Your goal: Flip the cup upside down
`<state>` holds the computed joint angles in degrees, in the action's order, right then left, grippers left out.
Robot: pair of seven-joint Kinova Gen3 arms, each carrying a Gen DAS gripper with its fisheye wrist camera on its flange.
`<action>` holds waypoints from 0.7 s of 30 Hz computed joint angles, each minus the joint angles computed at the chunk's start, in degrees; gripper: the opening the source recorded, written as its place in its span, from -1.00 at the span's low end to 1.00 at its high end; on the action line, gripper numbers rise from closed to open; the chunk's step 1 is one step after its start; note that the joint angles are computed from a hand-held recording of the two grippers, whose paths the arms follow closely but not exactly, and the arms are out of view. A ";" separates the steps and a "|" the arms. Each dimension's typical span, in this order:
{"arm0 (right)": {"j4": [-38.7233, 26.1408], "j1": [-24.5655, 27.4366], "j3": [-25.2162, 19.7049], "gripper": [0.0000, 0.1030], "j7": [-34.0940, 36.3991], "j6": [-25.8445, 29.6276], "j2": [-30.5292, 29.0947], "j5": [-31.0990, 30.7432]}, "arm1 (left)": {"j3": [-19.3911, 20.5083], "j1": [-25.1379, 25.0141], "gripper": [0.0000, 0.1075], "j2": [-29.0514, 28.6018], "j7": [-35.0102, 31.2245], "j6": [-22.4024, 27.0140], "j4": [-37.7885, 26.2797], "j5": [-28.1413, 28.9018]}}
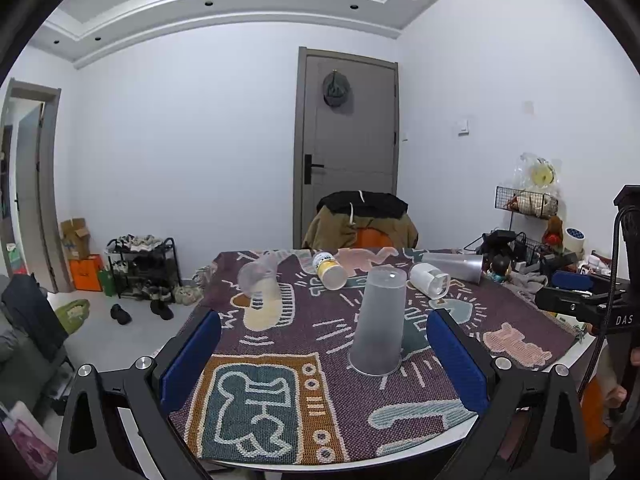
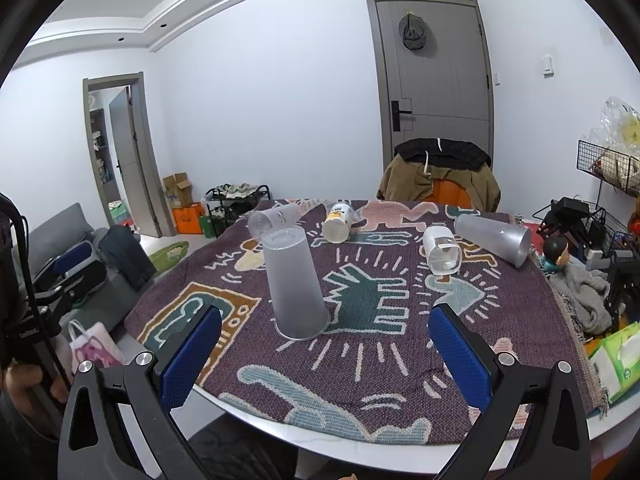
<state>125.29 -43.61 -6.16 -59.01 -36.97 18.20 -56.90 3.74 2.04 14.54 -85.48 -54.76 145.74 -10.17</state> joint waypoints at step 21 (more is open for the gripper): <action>-0.18 -0.17 0.04 1.00 -0.33 -0.28 0.41 0.07 | 0.07 0.73 0.91 0.21 -1.16 -0.84 0.36 0.97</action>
